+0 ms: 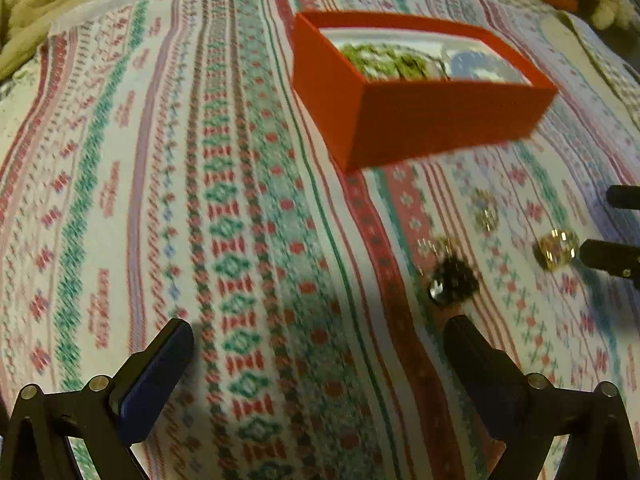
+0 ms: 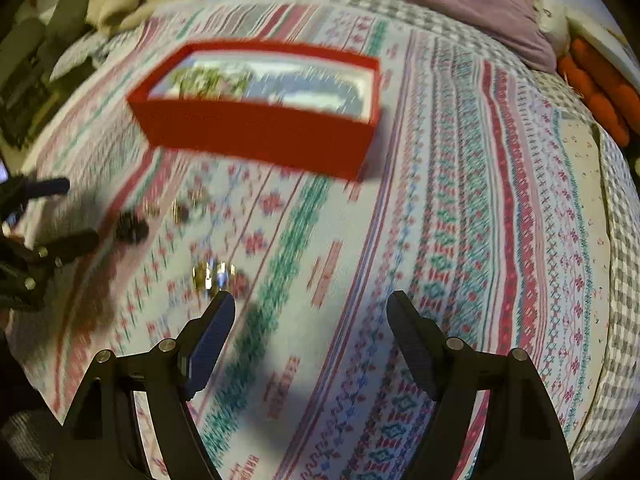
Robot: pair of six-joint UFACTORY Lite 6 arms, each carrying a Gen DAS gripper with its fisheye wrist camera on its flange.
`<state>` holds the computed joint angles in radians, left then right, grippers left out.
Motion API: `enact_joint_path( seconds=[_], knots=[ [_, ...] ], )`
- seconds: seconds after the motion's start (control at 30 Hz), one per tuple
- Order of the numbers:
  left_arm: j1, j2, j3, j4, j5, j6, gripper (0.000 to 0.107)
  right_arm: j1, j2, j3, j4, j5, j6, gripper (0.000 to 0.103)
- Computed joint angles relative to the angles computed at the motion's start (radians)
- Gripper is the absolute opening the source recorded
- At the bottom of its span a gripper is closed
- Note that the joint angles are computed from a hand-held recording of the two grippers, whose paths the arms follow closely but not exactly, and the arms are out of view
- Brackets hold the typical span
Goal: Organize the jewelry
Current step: 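Move both grippers back toward the rings beside the box, then grasp the black flower ring with the left gripper while the right grasps a gold ring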
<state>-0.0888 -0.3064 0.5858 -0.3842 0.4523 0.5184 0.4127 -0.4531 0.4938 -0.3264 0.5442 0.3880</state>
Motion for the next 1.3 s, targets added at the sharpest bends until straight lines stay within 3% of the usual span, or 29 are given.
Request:
enact_joint_path(
  seconds=[0.13, 0.3, 0.5, 0.6, 0.7, 0.9, 1.07, 1.3],
  knots=[
    [-0.049, -0.045, -0.072, 0.082, -0.078, -0.06, 0.102, 0.027, -0.011, -0.064, -0.021, -0.021, 0.02, 0.081],
    [-0.127, -0.067, -0.139, 0.316, -0.201, -0.321, 0.103, 0.049, -0.055, -0.138, -0.149, -0.072, 0.18, 0.099],
    [-0.139, -0.054, -0.137, 0.402, -0.221, -0.439, 0.103, 0.009, -0.096, -0.229, -0.306, -0.198, 0.314, 0.103],
    [-0.133, -0.048, -0.138, 0.389, -0.234, -0.422, 0.103, -0.023, -0.131, -0.293, -0.487, -0.292, 0.455, 0.103],
    [-0.143, -0.07, -0.15, 0.403, -0.231, -0.442, 0.103, -0.021, -0.15, -0.307, -0.513, -0.288, 0.484, 0.103],
    [-0.155, -0.123, -0.166, 0.161, -0.194, -0.193, 0.101, 0.038, -0.158, -0.292, -0.501, -0.234, 0.526, 0.103],
    [-0.214, -0.144, -0.15, 0.056, -0.15, -0.107, 0.086, 0.061, -0.125, -0.254, -0.438, -0.223, 0.48, 0.103],
    [-0.195, -0.071, -0.076, -0.236, -0.078, 0.13, 0.058, 0.117, -0.085, -0.219, -0.392, -0.213, 0.462, 0.103]
  ],
)
